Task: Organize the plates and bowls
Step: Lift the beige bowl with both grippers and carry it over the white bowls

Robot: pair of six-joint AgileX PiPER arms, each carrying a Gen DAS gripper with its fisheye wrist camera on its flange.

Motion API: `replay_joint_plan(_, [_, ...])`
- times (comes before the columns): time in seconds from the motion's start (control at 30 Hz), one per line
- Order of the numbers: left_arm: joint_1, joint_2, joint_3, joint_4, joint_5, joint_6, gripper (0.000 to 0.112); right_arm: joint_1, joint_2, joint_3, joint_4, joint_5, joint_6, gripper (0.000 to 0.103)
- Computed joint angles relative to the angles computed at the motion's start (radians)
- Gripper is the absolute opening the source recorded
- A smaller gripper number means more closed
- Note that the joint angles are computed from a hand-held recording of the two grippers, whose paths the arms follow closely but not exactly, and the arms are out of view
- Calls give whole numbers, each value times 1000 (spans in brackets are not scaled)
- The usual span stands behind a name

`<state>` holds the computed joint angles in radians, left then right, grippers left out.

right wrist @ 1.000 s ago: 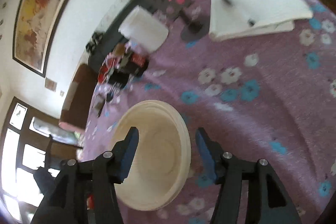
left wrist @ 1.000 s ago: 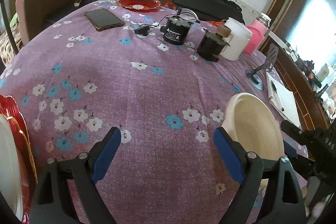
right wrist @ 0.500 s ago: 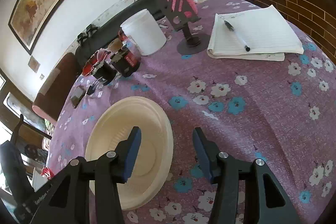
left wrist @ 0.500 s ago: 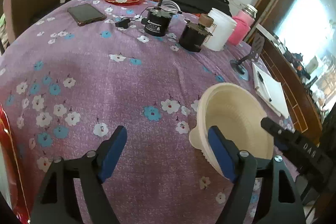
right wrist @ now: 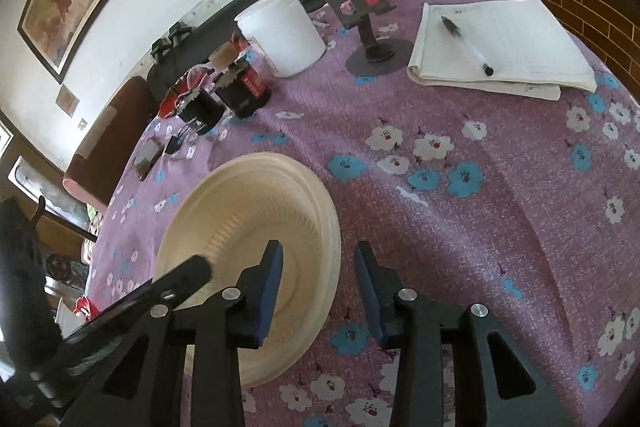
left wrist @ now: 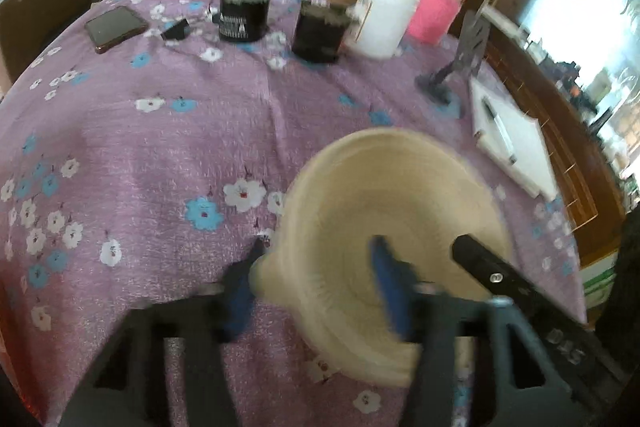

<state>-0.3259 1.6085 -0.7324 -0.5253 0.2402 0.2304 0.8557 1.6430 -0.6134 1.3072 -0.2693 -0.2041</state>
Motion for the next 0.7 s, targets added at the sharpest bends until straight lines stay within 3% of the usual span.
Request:
replay_joint_plan(0.1, [10, 18, -1, -68, 4, 58, 26, 6, -1, -9, 90, -7, -91, 39])
replay_joint_plan(0.3, [-1, -21, 16, 96, -13, -108, 25, 10, -10, 1, 75, -17, -73, 18])
replay_joint_plan(0.4, [5, -58, 35, 135, -12, -141, 25, 28, -16, 2, 37, -37, -40, 17])
replay_joint_plan(0.7, [14, -254, 154, 355, -32, -345, 28, 228, -27, -80, 298, -301, -344, 15])
